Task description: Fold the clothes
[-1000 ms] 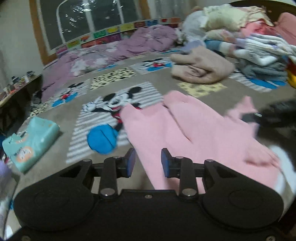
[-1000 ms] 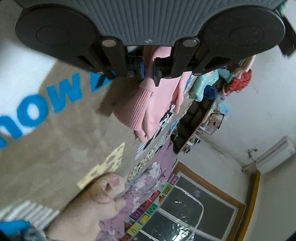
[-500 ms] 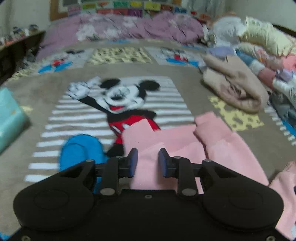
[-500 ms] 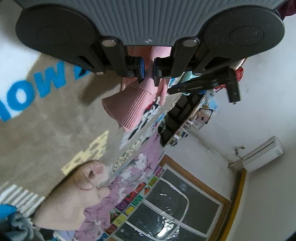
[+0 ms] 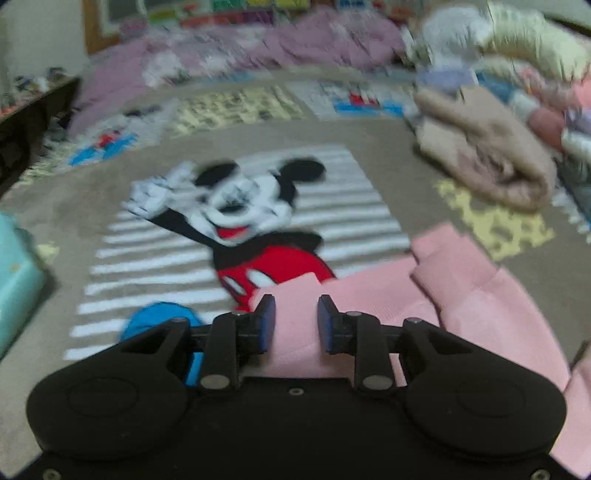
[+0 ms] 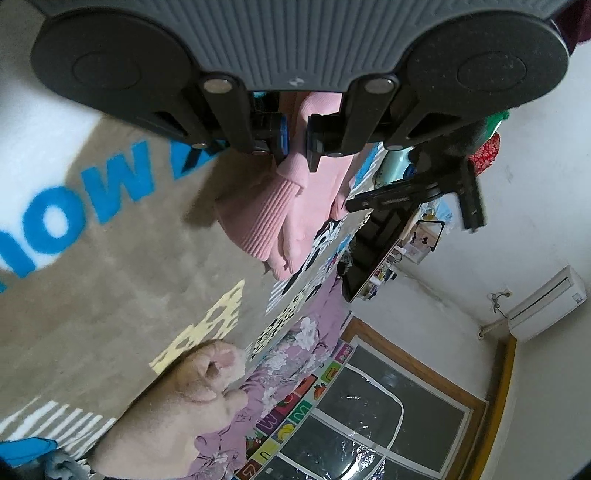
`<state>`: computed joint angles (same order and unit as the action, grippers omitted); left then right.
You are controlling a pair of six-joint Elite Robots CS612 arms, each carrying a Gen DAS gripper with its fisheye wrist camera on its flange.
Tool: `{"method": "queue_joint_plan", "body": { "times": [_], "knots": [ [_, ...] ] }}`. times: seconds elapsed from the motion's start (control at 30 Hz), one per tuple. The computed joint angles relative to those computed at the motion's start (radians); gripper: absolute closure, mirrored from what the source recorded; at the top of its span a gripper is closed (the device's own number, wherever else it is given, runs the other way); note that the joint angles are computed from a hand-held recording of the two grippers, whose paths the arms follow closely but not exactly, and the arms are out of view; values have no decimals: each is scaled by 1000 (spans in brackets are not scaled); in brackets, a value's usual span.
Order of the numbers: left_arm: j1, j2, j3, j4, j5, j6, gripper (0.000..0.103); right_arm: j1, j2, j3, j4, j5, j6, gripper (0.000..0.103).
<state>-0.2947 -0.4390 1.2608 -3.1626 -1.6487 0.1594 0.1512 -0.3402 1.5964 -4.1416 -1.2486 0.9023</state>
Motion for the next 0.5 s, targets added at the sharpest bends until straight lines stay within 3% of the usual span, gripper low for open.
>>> {"method": "queue_joint_plan", "body": {
  "times": [0.07,0.13,0.4,0.5],
  "knots": [
    [1,-3,-10,36,-10,8,80,1,0,0,4,-3,-1,92],
    [8,-22,17,5,-23,-12,80,0,1,0,1,-2,1,92],
    [43,-144,359,-407,-60,-107,75,-1,-1,0,-1,-5,-2,89],
    [50,-169,476,-518,-121,-119,75,1,-9,7,10,-13,-22,89]
  ]
}}
